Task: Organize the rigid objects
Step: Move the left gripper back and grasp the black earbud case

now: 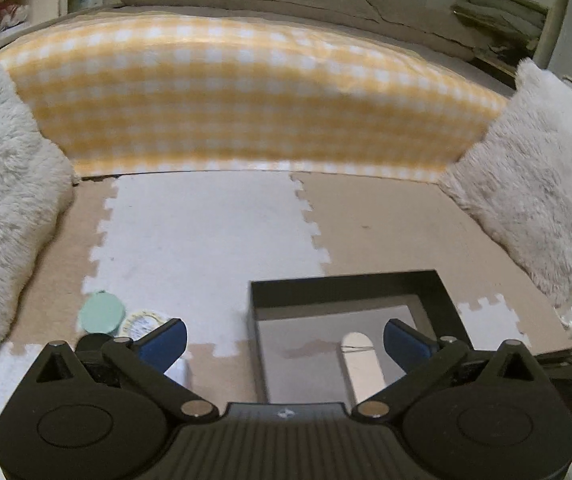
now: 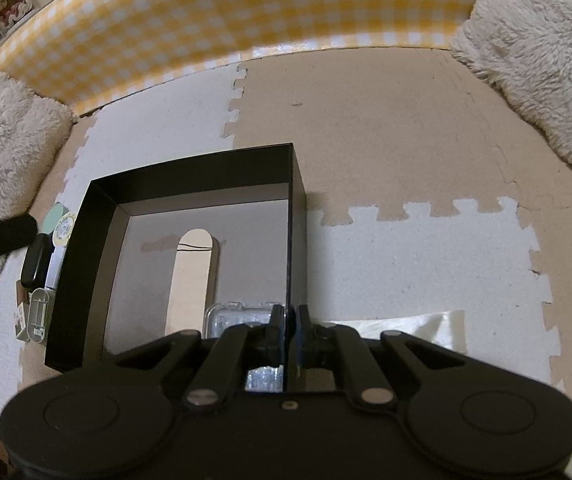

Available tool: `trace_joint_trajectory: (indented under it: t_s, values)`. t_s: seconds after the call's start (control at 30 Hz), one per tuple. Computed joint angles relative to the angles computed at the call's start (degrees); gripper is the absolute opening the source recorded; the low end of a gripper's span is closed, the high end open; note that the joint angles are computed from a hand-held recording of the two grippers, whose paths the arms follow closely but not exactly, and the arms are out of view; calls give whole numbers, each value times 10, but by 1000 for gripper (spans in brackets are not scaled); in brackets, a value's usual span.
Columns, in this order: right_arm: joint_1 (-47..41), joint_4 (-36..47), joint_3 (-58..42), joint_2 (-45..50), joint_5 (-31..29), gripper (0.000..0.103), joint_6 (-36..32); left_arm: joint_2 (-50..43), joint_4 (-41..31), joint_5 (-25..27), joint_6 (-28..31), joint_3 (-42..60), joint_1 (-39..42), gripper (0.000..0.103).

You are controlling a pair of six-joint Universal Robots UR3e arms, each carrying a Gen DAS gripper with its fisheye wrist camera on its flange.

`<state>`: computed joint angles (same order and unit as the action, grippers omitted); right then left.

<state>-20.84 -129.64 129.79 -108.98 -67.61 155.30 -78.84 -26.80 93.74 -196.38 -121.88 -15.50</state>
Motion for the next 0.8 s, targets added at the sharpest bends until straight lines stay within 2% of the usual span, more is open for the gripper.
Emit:
trace_joint_trajectory:
  t_s: [0.2, 0.27, 0.33, 0.5, 0.7, 0.8]
  values:
    - [8, -9, -1, 5, -11, 8, 4, 36, 18, -22, 31, -47, 82, 103]
    - [9, -10, -2, 7, -13, 14, 4, 47, 20, -28, 45, -59, 109, 103]
    - [11, -10, -3, 10, -17, 15, 4, 56, 18, -36, 53, -71, 139, 103]
    - [9, 5, -7, 8, -9, 10, -7, 73, -3, -50, 75, -88, 207, 103]
    - [10, 3, -6, 8, -13, 8, -5, 58, -27, -33, 95, -103, 247, 102]
    - [11, 2, -6, 7, -13, 8, -4, 46, -32, -33, 107, -116, 264, 96]
